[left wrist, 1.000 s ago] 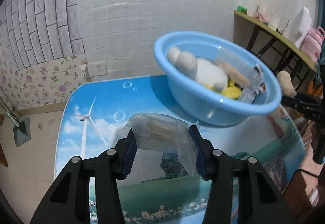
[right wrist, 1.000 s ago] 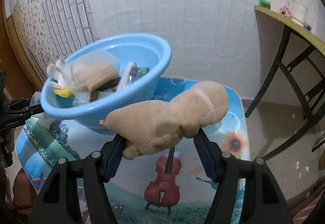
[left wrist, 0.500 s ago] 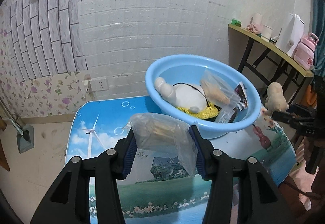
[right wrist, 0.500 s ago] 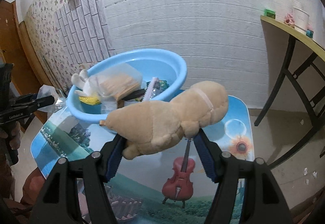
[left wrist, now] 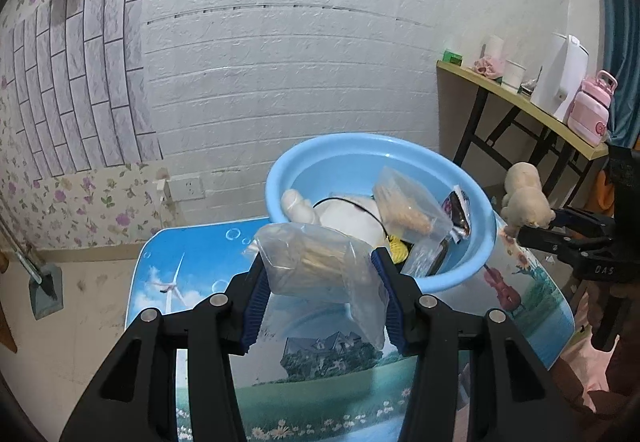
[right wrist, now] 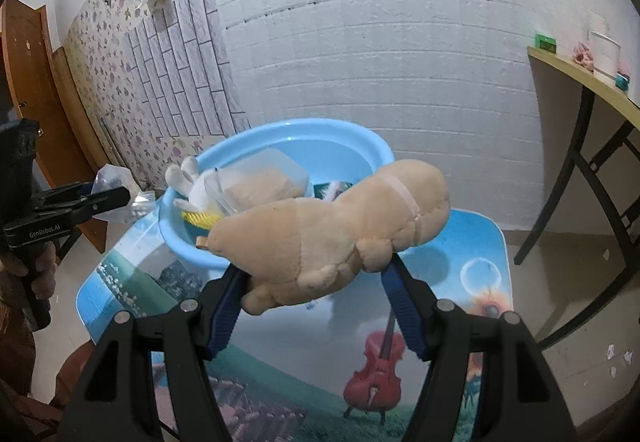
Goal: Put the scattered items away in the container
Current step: 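Carry the plush dog and plastic bag over the basin with both tools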
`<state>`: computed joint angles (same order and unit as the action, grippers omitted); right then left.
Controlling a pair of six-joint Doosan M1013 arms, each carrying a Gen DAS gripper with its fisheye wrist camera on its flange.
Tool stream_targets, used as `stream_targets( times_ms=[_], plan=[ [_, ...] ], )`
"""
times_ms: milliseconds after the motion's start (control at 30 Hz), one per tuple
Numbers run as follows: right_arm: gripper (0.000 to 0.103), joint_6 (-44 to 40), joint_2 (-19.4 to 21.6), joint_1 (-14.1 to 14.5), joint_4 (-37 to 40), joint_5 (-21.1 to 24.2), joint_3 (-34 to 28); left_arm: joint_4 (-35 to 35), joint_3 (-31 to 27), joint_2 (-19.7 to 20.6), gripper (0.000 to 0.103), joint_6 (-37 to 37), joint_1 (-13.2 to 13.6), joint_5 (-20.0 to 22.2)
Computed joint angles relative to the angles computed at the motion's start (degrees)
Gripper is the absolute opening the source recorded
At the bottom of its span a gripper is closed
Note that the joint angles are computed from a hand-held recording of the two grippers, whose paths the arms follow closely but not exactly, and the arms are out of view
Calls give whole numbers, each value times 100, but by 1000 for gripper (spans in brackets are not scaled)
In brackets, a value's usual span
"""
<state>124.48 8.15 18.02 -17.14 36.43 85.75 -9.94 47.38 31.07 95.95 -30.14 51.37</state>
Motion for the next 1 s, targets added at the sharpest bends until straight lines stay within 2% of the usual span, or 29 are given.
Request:
stream_targets(
  times_ms=[500, 1000],
  plan=[
    [66, -694, 255, 44, 459, -177, -329, -300, -356, 219, 49, 316, -46, 13],
    [66, -1100, 465, -1, 695, -182, -580, -431, -1391, 854, 50, 619, -101, 511]
  ],
)
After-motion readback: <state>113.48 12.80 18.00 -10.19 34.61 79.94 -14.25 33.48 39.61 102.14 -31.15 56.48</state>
